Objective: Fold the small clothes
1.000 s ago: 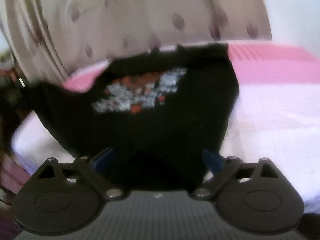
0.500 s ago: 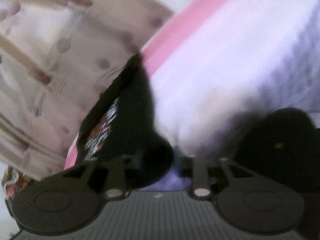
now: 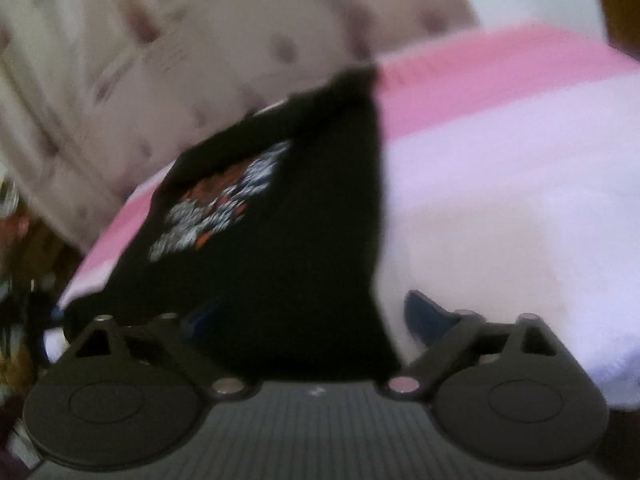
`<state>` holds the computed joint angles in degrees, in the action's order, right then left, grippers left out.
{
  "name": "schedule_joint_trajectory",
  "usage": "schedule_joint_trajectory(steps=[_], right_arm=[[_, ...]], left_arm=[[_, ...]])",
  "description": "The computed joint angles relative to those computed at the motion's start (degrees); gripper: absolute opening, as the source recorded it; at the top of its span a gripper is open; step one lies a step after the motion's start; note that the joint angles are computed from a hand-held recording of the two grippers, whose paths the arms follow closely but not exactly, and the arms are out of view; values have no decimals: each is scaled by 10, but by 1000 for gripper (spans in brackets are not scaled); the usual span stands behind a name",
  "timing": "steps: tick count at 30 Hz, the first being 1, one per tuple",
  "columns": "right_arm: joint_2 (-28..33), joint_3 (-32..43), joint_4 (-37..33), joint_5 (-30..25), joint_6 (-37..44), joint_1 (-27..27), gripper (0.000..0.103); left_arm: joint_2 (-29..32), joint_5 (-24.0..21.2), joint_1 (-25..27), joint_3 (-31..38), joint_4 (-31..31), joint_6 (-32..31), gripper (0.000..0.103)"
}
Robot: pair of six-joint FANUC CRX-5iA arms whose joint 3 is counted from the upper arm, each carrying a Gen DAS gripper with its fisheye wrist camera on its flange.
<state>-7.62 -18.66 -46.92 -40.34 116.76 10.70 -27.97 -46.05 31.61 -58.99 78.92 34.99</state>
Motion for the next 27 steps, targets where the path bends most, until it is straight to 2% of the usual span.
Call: schedule_joint_trajectory(steps=[1,2,3,4,5,6,9,12,16,21,25,27], right_arm=[[6,8,-12,-24,25,-6,70],[11,14,-18,-44,31,-11,41],[14,19,-17,-55,20,-14,31],[14,20,-28,-63,18,-20,31],[19,24,-52,-84,30,-40,29],[23,28,-70,-97,29,-55,25],[41,37,-161,-158,36,-113,21],[58,35,-292,-236,51,-186,18],[61,40,-398,-265,65,-219,18],[81,75,-472,-256,76,-228,18],[137,149,-505,-219,82,-213,18],[168,192,-505,-179,80,-199,18]], left_arm=[[9,-14,10,3,-11,3,77],[21,-31,21,7,-22,1,77],[31,-41,27,14,-43,4,70],[38,-43,29,21,-67,8,47],[46,-45,28,27,-82,6,32],[56,-51,26,34,-98,5,9],[57,-50,16,29,-91,-3,9],[47,-56,0,13,-3,-8,9],[27,-30,-39,22,80,-28,9],[36,50,-120,59,189,-58,9],[92,154,-218,121,323,-134,9],[127,195,-252,159,394,-189,9]])
